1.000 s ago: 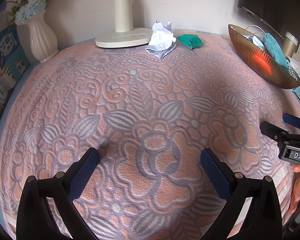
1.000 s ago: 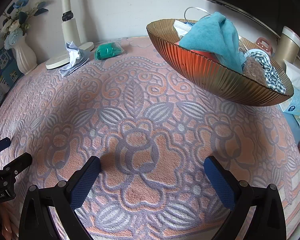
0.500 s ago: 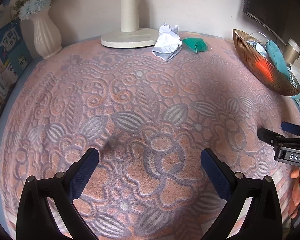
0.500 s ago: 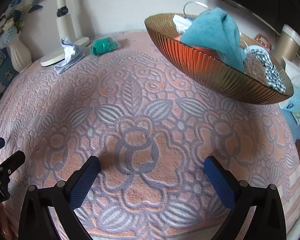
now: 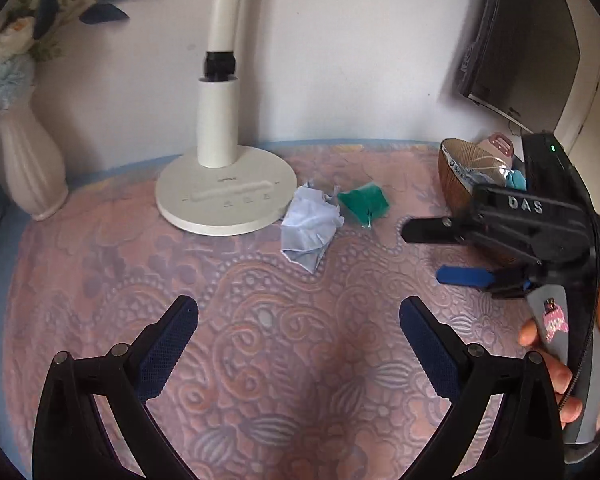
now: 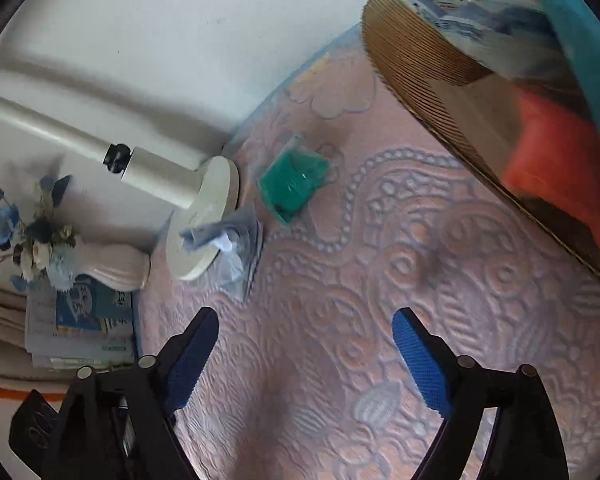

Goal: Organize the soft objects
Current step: 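Grasp the green packet with the right gripper, then grasp the white crumpled tissue with the left gripper while the right lifts the green packet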

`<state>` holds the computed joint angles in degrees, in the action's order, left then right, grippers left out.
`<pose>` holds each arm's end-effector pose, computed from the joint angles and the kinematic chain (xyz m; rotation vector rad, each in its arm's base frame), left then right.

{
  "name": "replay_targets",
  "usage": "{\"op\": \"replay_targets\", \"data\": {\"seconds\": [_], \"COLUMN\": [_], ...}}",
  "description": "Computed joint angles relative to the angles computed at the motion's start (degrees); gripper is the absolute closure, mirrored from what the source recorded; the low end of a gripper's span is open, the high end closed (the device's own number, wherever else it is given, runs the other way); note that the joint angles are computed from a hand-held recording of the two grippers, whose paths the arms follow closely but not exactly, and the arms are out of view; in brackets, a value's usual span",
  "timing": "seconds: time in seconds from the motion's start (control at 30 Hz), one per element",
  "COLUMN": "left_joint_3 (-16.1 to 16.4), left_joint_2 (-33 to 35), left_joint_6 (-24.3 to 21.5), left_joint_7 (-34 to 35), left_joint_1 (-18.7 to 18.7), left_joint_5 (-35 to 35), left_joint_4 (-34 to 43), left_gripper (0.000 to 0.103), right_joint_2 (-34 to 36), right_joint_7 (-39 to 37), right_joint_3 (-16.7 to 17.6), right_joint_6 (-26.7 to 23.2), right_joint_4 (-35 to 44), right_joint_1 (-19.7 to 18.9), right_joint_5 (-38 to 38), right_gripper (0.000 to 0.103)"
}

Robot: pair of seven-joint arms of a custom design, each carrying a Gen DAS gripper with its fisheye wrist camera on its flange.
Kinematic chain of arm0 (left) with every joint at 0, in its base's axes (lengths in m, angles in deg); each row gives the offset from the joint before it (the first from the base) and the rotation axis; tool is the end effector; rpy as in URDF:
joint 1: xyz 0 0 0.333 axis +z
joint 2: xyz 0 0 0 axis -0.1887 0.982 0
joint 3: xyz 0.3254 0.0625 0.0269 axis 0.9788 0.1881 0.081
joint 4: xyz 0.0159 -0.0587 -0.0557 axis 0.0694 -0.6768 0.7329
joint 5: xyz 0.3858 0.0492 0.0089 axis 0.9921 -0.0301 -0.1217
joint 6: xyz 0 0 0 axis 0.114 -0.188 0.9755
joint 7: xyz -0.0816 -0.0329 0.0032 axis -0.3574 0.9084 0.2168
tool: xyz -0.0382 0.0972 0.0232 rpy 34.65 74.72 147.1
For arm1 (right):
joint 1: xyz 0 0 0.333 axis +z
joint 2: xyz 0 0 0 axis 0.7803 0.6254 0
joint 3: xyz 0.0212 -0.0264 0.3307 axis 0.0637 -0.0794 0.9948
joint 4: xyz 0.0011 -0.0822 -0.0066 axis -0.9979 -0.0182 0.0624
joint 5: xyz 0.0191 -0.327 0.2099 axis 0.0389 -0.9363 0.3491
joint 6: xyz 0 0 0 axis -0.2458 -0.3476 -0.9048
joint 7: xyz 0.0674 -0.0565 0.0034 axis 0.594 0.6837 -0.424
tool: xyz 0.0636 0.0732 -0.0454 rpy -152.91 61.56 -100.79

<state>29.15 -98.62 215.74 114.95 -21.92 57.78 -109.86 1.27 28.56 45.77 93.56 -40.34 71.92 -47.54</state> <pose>0.4443 -0.2733 0.5542 -1.9914 1.6794 -0.7964 0.5488 0.3046 0.5197 -1.7328 1.9381 0.4070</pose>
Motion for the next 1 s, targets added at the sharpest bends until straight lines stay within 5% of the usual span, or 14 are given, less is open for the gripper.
{"op": "replay_targets", "data": {"seconds": [0.13, 0.4, 0.57, 0.7, 1.0], "left_joint_3": [0.2, 4.5, 5.7, 5.8, 4.6], "left_joint_2": [7.2, 18.6, 19.7, 20.4, 14.1], "left_joint_6": [-3.6, -6.2, -10.2, -8.8, -10.3], "left_joint_7": [4.0, 5.4, 3.3, 5.4, 1.1], "left_joint_1": [0.1, -3.5, -6.5, -6.8, -8.1], "left_joint_5": [4.7, 9.0, 13.2, 10.5, 9.0], "left_joint_4": [6.3, 15.4, 17.2, 17.6, 12.1], "left_gripper": [0.003, 0.010, 0.012, 0.065, 0.066], "right_joint_2": [6.6, 14.5, 13.7, 12.8, 4.4], "right_joint_7": [9.3, 13.1, 12.0, 10.1, -4.6], "right_joint_3": [-0.8, 0.2, -0.3, -0.4, 2.9], "right_joint_6": [3.7, 7.6, 11.6, 12.2, 11.6], "right_joint_4": [7.2, 14.5, 11.9, 10.4, 1.7], "right_joint_1": [2.6, 2.2, 2.8, 2.9, -1.8], "right_joint_5": [-11.2, -14.1, -17.9, -20.6, -7.3], "right_gripper": [0.019, 0.020, 0.040, 0.056, 0.058]}}
